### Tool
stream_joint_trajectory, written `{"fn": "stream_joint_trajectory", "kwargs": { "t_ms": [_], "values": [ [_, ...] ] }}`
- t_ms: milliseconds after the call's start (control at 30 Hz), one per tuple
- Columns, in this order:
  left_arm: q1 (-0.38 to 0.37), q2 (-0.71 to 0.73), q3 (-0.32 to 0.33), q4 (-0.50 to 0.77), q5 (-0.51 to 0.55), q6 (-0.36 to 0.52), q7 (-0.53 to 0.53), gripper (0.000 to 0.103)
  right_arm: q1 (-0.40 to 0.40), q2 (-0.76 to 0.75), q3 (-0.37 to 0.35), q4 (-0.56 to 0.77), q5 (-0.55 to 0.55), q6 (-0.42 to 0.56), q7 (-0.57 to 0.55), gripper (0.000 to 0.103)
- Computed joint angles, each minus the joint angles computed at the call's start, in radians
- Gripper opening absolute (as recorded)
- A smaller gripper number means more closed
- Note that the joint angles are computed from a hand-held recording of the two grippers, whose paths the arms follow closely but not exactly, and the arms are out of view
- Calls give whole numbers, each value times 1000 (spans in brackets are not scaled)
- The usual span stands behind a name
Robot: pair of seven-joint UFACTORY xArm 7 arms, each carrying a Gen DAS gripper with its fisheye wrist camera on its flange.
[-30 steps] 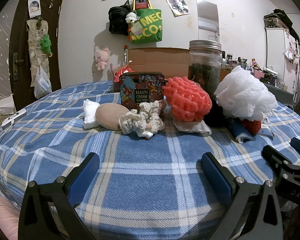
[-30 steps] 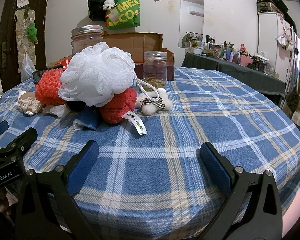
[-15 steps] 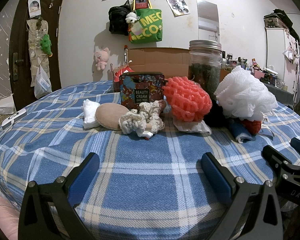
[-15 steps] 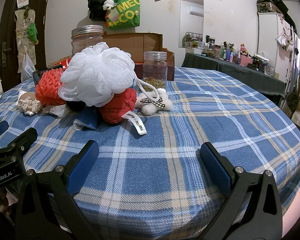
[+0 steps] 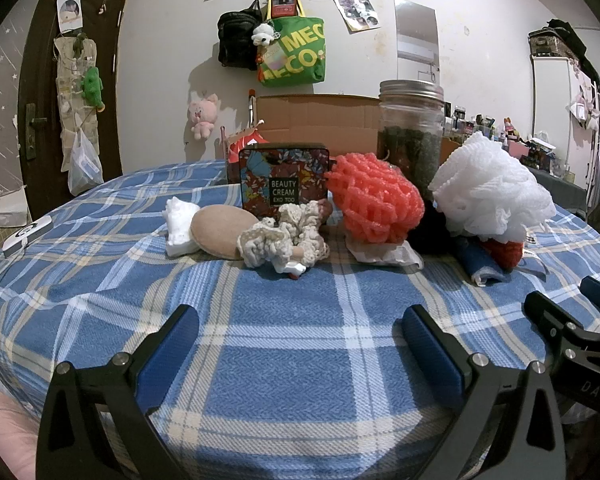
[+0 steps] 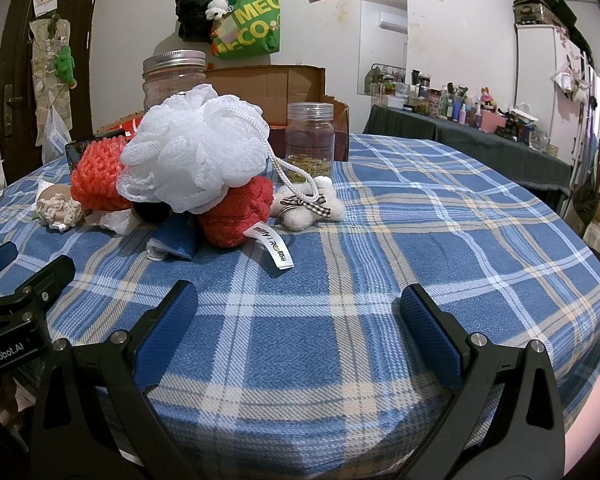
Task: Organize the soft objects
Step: 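Grasp the white mesh bath puff with the right gripper while the left grasps the red knitted scrubber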
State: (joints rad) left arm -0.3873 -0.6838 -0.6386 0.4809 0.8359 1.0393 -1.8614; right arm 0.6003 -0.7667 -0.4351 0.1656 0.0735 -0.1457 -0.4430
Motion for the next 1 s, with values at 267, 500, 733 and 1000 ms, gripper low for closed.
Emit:
{"fn": "stream_joint_trajectory", "kwargs": {
  "t_ms": [267, 500, 733, 1000],
  "values": [
    [-18, -19, 41, 4, -16, -26, 63, 103, 19, -10, -10, 51, 29, 101, -27, 103],
    [20, -93, 59, 7, 0, -86, 146, 103, 109, -61, -80, 124, 110, 155, -119, 103],
    [96, -158, 132, 0, 2, -264, 289, 103, 266, -52, -173, 256, 190, 230, -246, 103],
    [200, -117, 202, 18, -58, -462, 458, 100, 505, 51, -384, 513, 313, 539, -415, 103]
  ]
}}
